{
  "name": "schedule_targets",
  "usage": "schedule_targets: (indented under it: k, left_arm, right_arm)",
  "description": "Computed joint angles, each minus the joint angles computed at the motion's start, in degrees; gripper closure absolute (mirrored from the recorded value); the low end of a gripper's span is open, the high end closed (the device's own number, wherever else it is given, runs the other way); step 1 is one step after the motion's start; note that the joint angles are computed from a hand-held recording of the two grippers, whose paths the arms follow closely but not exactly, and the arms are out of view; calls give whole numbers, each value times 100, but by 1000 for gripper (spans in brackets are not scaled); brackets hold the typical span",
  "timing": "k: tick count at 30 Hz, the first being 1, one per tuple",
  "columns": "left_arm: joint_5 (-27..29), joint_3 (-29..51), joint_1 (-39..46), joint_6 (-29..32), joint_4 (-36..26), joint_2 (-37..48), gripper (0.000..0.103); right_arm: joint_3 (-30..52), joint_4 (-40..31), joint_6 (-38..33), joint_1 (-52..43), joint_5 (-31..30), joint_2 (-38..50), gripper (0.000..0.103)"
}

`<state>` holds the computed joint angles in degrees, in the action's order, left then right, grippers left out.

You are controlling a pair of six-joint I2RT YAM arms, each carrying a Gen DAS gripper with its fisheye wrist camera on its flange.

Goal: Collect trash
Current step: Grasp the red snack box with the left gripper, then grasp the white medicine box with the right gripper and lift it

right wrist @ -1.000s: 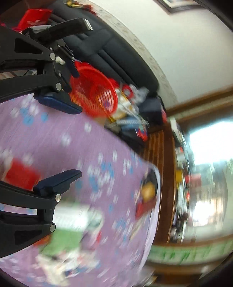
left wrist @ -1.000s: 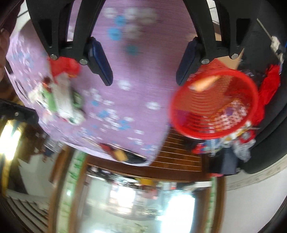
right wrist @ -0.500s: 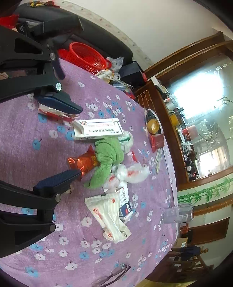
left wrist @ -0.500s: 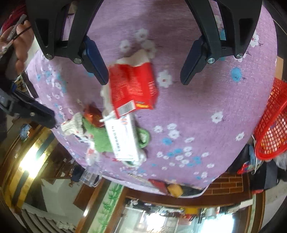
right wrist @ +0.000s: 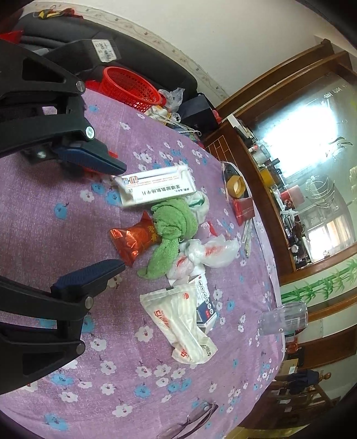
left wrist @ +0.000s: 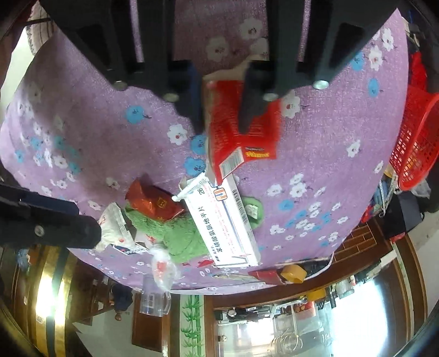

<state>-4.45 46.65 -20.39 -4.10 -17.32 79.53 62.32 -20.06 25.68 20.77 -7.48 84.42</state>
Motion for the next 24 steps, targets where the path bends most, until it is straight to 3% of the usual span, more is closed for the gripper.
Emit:
schedule_targets:
  k: [10, 14, 21, 24]
  left_arm:
    - [582, -401, 761, 320, 257, -785, 98]
    - [831, -424, 1117, 350, 226, -919, 98]
    - [1000, -544, 1366, 374, 272, -1014, 98]
    - [1089, -525, 1464, 415, 309, -961, 98]
  right_arm:
    - [375, -56, -18, 216, 63, 395, 34]
    - [950, -213, -141, 464, 228, 871, 34]
    - [2393, -782, -188, 427, -116, 2250, 34]
    - [2888, -1004, -100, 383, -252, 2780, 41]
